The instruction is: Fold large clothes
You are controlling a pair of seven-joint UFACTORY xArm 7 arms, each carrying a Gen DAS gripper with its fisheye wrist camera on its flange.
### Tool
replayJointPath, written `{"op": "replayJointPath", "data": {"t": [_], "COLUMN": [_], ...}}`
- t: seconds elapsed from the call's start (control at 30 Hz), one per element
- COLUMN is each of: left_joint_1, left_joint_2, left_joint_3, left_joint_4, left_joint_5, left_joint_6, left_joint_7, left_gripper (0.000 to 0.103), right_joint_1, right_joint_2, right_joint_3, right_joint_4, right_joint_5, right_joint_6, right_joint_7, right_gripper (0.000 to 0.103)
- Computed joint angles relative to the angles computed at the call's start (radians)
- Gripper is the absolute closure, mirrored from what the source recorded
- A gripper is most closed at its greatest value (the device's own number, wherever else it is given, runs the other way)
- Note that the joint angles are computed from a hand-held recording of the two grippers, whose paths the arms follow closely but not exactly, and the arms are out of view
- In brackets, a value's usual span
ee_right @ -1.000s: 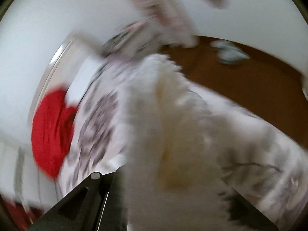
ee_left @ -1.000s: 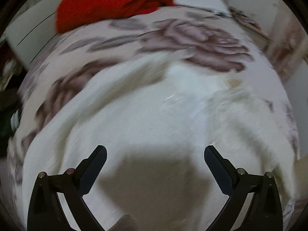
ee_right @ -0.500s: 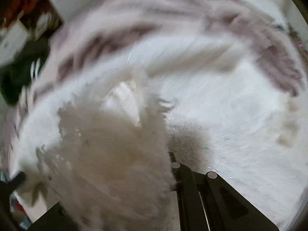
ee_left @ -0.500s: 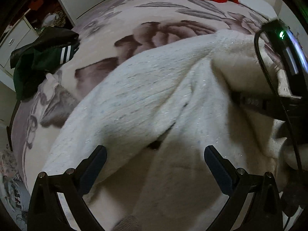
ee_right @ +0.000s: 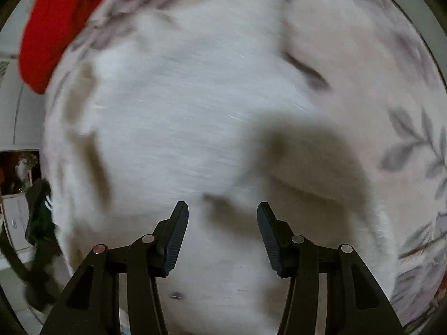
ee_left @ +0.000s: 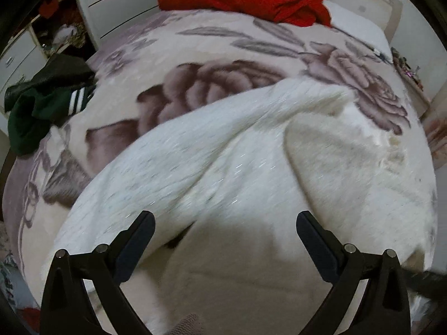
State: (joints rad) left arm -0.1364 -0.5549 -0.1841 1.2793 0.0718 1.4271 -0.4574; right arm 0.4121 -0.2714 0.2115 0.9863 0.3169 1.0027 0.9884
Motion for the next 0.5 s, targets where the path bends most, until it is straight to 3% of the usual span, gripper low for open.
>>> {"op": "replayJointPath", "data": {"t": [0.03,0.07,0.1,0.13,0.2,0.3,0.37,0.43,0.5], "left_joint_1": [-0.005,-0.009,-0.014,-0.020,-0.028,-0.040,-0.045,-0.053,-0.061], "left_joint_2": [0.016,0.029,0.045,0.057,0.070,0.089,0.101,0.104,0.109], "left_joint_3": [-0.008,-0.013,-0.021,-0.028,-0.042,-0.053,-0.057,-0.057,-0.059], "left_joint_4": [0.011,0.021,0.031,0.037,0.046,0.062,0.087,0.106,0.117], "left_joint_5": [0.000,0.002,0.006,0.014,0.032,0.046,0.044,0.036,0.027], "left_joint_6": [-0.008,-0.009,-0.011,-0.016,-0.022,-0.006,0.021,0.032,0.031], "left_joint_7": [0.003,0.006,0.011,0.017,0.019,0.016,-0.002,-0.014,-0.030], "left_gripper": [0.000,0.000,0.000,0.000,0.000,0.000,0.000,0.000,0.000], "right_joint_1": [0.014,0.045,0.037,-0.013,-0.044,-0.069,-0.047,-0.024,0.009], "right_joint_2": [-0.009,0.005,0.018,0.018,-0.018,-0.096,-0.124,-0.135,-0.226], "right_joint_3": [-0.019,-0.048,-0.035,0.015,0.040,0.047,0.038,0.044,0.010], "right_joint_4": [-0.051,-0.068,-0.081,-0.089,-0.123,-0.198,-0.226,-0.217,-0.250], "right_joint_5": [0.050,0.059,0.025,-0.048,-0.170,-0.217,-0.187,-0.126,-0.081], "right_joint_6": [-0.032,-0.048,-0.051,-0.055,-0.097,-0.146,-0.140,-0.112,-0.074], "right_joint_7": [-0.061,-0.096,-0.094,-0.051,0.101,0.251,0.259,0.238,0.225], "right_gripper": [0.050,0.057,0.072,0.078,0.088,0.092,0.090,0.081,0.054]}}
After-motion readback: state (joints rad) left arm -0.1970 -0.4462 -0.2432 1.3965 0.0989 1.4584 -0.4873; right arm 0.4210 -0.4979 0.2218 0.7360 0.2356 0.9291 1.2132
